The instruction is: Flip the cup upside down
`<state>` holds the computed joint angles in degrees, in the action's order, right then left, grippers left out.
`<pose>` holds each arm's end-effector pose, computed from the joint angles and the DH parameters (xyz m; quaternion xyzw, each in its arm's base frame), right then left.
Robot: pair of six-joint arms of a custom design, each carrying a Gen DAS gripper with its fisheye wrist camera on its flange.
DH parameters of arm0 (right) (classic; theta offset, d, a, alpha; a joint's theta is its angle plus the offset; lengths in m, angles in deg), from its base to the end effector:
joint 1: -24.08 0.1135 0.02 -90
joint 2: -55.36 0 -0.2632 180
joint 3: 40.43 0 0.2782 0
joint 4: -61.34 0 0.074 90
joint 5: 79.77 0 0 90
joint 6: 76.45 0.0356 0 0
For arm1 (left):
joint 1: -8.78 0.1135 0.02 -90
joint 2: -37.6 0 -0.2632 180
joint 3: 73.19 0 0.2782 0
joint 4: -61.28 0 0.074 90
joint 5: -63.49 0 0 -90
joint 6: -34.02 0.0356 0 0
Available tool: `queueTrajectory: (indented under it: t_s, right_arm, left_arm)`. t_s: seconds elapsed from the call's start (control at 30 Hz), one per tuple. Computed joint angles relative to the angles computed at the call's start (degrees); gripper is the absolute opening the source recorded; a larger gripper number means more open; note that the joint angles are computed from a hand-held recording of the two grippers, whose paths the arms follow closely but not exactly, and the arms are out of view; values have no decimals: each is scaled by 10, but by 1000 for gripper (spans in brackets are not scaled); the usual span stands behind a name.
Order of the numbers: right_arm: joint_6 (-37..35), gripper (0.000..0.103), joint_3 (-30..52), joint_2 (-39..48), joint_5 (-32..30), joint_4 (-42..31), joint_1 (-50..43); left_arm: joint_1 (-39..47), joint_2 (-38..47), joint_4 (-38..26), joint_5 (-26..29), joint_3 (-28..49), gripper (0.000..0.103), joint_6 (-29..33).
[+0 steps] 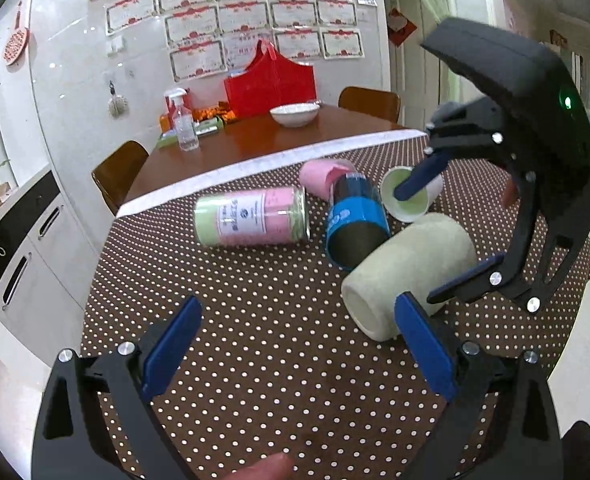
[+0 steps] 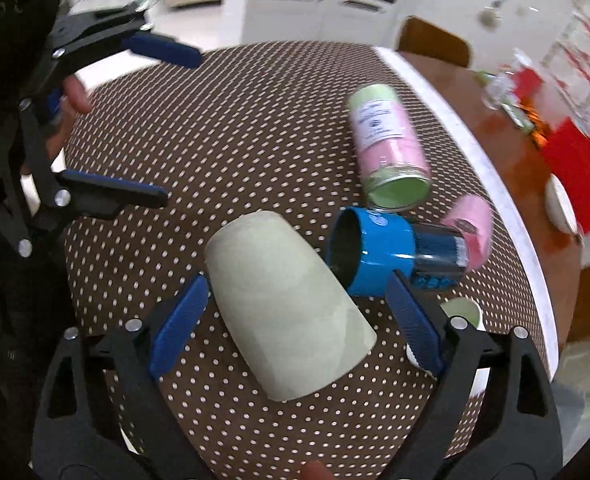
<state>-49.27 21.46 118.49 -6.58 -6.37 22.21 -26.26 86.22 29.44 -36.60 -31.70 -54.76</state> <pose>0.2182 0.0032 0.2414 -0.5163 0.8247 0.0247 0.2296 0.1729 -0.1137 0.2079 0.2437 0.8661 -0.0489 0.4336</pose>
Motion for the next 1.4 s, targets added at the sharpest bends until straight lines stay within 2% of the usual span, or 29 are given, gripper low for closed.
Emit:
queueTrajectory:
  t_s: [0.23,0.47,0.87,0.97,1.07,1.2,1.4]
  right_arm:
    - [-13,83,28,67,81,-6,73]
    - [-16,79,16,100,152,2,118]
    - [15,79,34,133,204,-3,171]
    - [28,75,22,135,227,20,186]
    - [47,74,16,119,209,22,169]
    - [69,74,3,77,141,18,101]
    - [100,74,-20,14,-42,-10,-78]
  left_arm:
    - [8,31,13,19,3,96,4]
    - [31,66,22,39,6,96,12]
    - [51,62,21,57,-10,96,16]
    - [55,50,16,60,-15,96,16]
    - [54,40,14,58,-19,96,17]
    - [50,14,6,59,-26,96,13]
    - [0,-11,-3,28,-25,96,6]
